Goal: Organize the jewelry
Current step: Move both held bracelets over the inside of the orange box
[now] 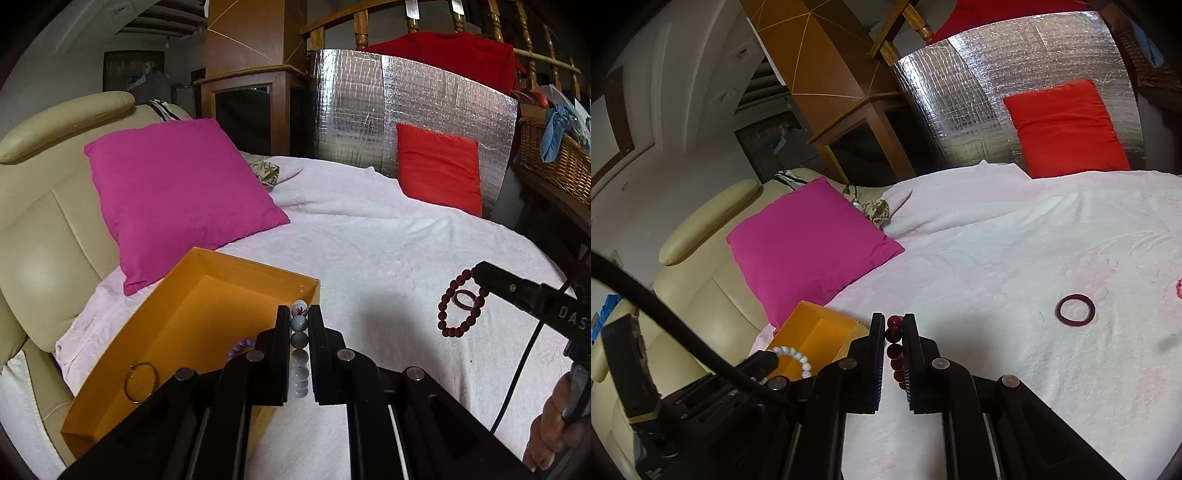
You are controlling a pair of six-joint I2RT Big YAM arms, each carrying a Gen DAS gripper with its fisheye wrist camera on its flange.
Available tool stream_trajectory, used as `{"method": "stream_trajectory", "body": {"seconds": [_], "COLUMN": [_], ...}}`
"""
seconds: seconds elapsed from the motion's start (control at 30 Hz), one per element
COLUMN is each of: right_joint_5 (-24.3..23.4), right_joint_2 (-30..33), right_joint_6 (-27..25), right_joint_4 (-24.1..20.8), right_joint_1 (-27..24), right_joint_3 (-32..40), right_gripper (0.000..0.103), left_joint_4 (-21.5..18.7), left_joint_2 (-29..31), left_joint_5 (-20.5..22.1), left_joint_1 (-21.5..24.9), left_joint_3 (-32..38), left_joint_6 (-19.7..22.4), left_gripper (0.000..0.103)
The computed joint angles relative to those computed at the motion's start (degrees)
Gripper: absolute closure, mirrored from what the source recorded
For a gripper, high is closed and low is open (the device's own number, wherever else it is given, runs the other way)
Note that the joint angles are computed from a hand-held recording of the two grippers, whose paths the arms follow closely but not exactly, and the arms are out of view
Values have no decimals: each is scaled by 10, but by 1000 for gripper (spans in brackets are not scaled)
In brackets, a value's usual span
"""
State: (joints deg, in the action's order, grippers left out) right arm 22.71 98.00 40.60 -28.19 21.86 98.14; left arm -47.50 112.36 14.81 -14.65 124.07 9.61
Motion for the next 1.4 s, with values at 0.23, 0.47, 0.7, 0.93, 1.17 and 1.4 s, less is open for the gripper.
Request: {"method": "stream_trajectory", "body": {"seconds": [0.23, 0.47, 0.7, 0.93, 1.17, 1.4], "right_joint_5": [7, 5, -13, -47, -90, -133], "right_joint_2": [-10, -17, 6, 46, 89, 136], "right_joint_6": [1, -1, -9, -10, -12, -22], "right_joint_4": [4, 22, 33, 46, 42, 19], "right_joint_1": [7, 16, 34, 61, 83, 92], "right_joint_3": [-11, -21, 7, 50, 104, 191], "right_gripper": [93, 93, 93, 93, 93, 93], "left_joint_4": [17, 28, 31, 25, 22, 12], "left_joint_2": [-36, -58, -63, -51, -38, -18], "left_joint_5": [-15, -37, -60, -76, -86, -88], "left_joint_1": [11, 26, 49, 76, 95, 111], "left_joint_3": [-30, -52, -61, -57, -51, -29], "left_joint_6": [11, 33, 46, 53, 57, 59], "left_gripper": [93, 93, 93, 93, 93, 94]}}
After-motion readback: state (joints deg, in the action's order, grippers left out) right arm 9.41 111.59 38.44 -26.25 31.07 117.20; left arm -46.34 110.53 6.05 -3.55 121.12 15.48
